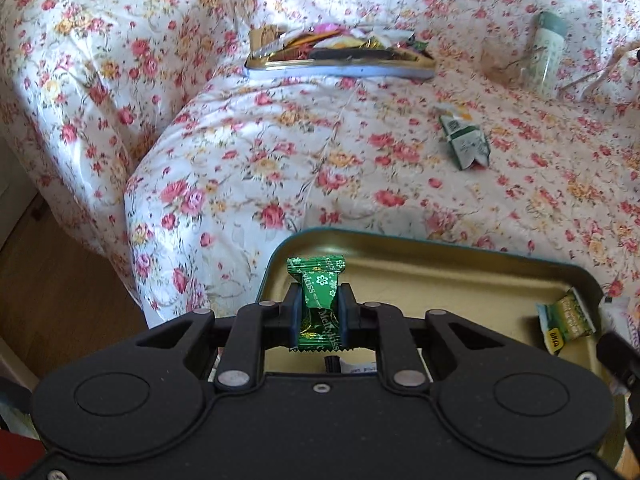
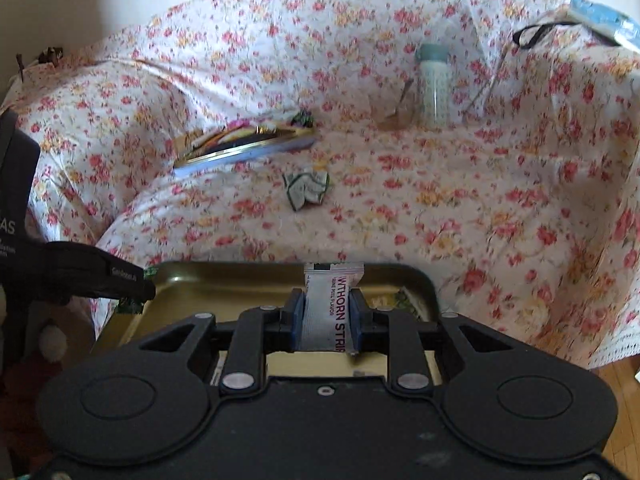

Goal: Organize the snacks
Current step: 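Carry the green candy with the left tool while the right tool carries the Hawthorn packet to the tray, then open the left gripper over the tray while the right gripper releases the Hawthorn packet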

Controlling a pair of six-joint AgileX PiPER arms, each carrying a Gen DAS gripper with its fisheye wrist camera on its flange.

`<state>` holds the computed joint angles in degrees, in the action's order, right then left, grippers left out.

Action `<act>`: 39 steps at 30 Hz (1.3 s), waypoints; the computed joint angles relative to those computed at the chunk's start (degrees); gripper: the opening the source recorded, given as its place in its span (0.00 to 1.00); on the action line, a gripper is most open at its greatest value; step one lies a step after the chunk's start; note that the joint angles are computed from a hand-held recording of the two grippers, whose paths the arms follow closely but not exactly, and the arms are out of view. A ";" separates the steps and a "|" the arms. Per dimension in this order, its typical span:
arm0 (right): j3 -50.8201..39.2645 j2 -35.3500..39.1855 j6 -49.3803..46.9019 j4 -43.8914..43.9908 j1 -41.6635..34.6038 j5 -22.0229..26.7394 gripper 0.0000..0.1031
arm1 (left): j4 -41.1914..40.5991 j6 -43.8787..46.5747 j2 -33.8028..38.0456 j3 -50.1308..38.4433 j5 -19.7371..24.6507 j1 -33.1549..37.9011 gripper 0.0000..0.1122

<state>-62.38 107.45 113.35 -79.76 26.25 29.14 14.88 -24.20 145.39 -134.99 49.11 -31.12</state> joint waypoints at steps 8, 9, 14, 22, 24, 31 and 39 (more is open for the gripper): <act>-0.49 0.26 -2.75 2.14 0.56 0.37 0.24 | -0.74 0.94 0.81 -0.65 0.89 -0.47 0.23; -0.58 0.19 -3.17 2.28 0.55 0.33 0.24 | -0.80 1.01 0.75 -0.59 0.81 -0.53 0.24; -0.71 0.24 -3.52 2.01 0.56 -0.11 0.25 | -1.90 1.62 -0.22 1.02 -0.25 -0.55 0.28; 0.79 -0.70 1.23 -2.97 0.52 -1.54 0.26 | -1.84 1.64 -1.21 2.90 -1.42 -0.66 0.28; 1.03 -0.86 2.60 -4.34 0.49 -2.12 0.26 | -2.54 1.83 -2.25 4.81 -3.15 -0.44 0.28; 1.58 -1.23 5.57 -7.67 0.62 -2.60 0.29 | -4.79 3.50 -5.67 10.60 -8.68 0.09 0.46; 1.20 -1.05 4.20 -6.01 0.18 -2.85 0.29 | -4.26 3.24 -5.42 9.67 -7.47 -0.27 0.46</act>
